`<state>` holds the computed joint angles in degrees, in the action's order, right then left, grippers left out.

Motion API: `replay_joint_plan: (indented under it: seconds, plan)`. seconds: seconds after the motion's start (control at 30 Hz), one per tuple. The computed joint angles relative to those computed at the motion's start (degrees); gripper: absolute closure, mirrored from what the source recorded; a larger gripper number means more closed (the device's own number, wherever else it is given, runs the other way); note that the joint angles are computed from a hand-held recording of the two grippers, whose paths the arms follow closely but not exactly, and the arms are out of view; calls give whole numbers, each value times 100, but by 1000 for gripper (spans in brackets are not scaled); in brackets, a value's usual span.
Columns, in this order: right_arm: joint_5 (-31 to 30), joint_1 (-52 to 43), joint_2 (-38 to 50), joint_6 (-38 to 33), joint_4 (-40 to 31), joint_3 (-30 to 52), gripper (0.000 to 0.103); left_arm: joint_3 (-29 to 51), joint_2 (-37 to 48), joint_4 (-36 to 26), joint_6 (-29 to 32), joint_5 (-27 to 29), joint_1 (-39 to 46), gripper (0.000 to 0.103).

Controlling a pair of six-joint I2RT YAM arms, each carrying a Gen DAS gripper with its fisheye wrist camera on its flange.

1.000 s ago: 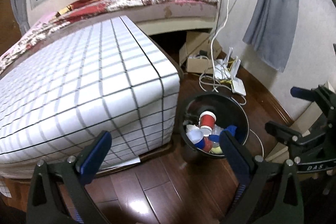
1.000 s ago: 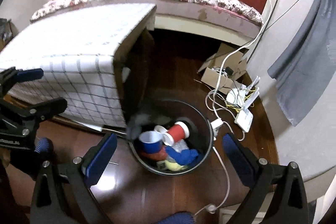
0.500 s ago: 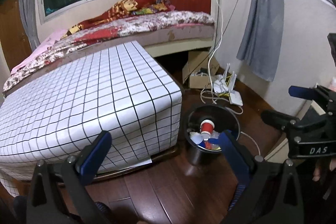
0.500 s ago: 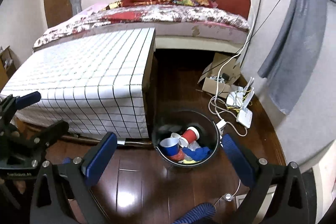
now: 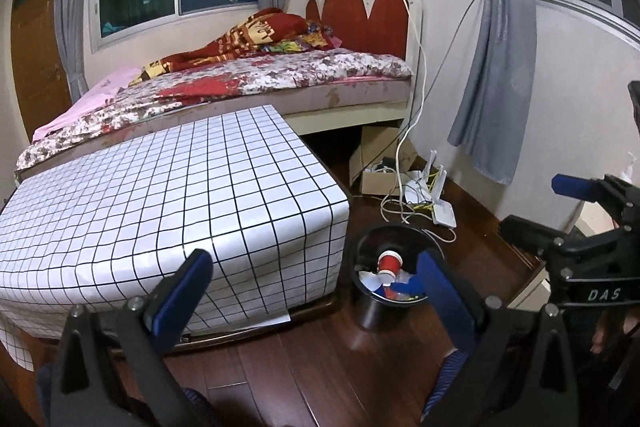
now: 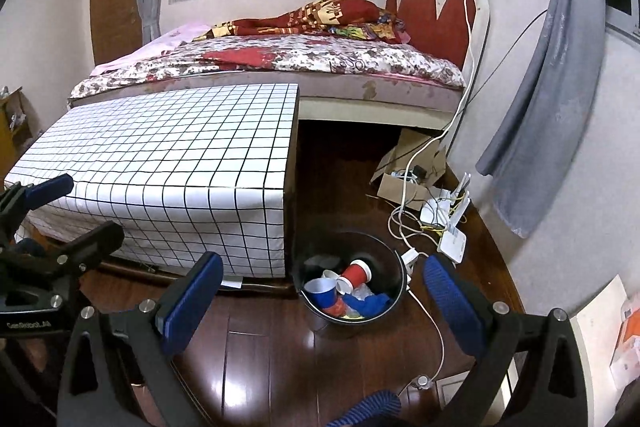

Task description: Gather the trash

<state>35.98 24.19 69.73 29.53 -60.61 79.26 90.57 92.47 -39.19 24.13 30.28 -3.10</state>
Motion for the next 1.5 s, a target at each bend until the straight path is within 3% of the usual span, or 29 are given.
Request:
replay_joint_plan:
  seconds: [1.5]
  plan:
    - [141,194,-35,104,-102,60,1,39,-93,40,11,83,-5,1]
